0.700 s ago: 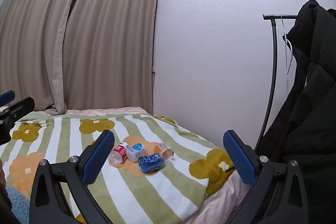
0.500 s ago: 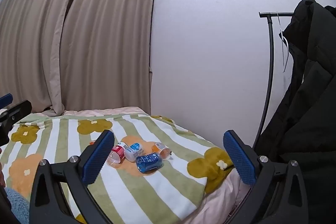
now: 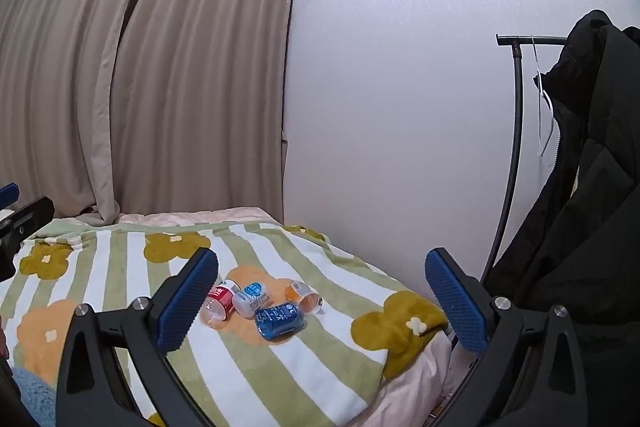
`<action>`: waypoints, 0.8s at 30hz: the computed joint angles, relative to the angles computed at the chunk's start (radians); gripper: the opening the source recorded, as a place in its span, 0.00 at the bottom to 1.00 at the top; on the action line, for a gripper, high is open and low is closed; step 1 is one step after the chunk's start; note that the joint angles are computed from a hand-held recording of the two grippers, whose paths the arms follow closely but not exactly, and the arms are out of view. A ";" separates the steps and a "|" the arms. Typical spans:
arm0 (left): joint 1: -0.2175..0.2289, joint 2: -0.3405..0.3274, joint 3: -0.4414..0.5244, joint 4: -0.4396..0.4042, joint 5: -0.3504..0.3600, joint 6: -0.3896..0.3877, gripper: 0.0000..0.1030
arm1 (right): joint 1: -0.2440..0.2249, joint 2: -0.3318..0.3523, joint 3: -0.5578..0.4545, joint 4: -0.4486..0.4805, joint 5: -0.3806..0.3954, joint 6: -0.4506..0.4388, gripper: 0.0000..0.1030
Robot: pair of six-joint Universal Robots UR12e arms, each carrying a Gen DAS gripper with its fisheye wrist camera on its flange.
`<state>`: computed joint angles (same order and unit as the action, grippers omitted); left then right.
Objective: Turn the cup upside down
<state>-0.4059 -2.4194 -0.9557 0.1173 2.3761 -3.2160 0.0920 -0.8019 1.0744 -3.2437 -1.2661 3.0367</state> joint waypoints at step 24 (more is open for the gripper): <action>0.009 -0.001 0.029 -0.057 -0.001 -0.029 1.00 | 0.003 0.007 -0.035 0.059 -0.006 -0.013 1.00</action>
